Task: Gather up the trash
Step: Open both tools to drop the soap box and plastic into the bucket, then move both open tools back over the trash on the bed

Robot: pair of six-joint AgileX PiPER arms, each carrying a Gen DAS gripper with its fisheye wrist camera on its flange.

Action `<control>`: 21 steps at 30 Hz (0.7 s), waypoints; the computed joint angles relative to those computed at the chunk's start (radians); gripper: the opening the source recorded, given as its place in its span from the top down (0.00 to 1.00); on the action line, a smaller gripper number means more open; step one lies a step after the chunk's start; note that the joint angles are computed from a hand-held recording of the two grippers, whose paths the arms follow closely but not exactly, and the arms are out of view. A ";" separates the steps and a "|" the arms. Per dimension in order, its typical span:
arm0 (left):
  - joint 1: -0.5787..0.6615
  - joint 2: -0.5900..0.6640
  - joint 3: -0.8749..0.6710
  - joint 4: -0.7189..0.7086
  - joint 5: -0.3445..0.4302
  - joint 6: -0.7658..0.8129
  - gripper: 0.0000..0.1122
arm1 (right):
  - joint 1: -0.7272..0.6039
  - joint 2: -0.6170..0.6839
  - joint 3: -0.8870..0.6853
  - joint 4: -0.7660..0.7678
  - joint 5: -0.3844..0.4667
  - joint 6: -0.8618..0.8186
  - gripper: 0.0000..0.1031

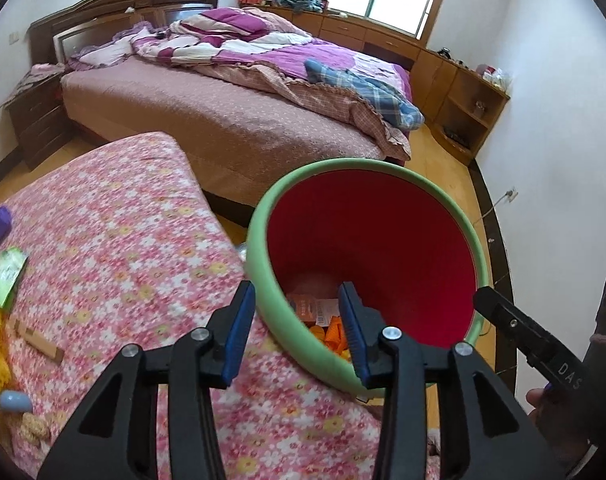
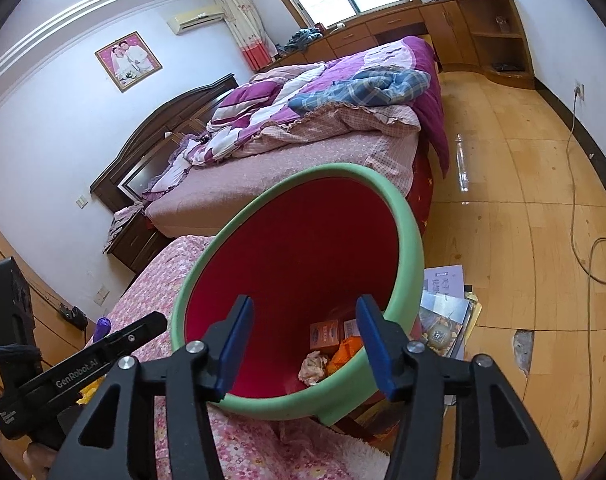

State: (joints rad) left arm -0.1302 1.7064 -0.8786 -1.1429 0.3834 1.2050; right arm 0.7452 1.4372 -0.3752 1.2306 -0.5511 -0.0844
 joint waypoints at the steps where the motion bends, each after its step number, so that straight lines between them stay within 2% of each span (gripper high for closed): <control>1: 0.012 -0.006 0.005 -0.002 0.009 0.000 0.61 | 0.014 -0.003 -0.004 0.023 -0.008 -0.018 0.45; 10: 0.159 -0.102 0.080 0.015 0.077 0.014 0.61 | 0.142 -0.019 -0.060 0.213 -0.069 -0.183 0.41; 21: 0.433 -0.181 0.113 0.026 0.174 0.072 0.59 | 0.292 0.032 -0.177 0.351 -0.114 -0.325 0.38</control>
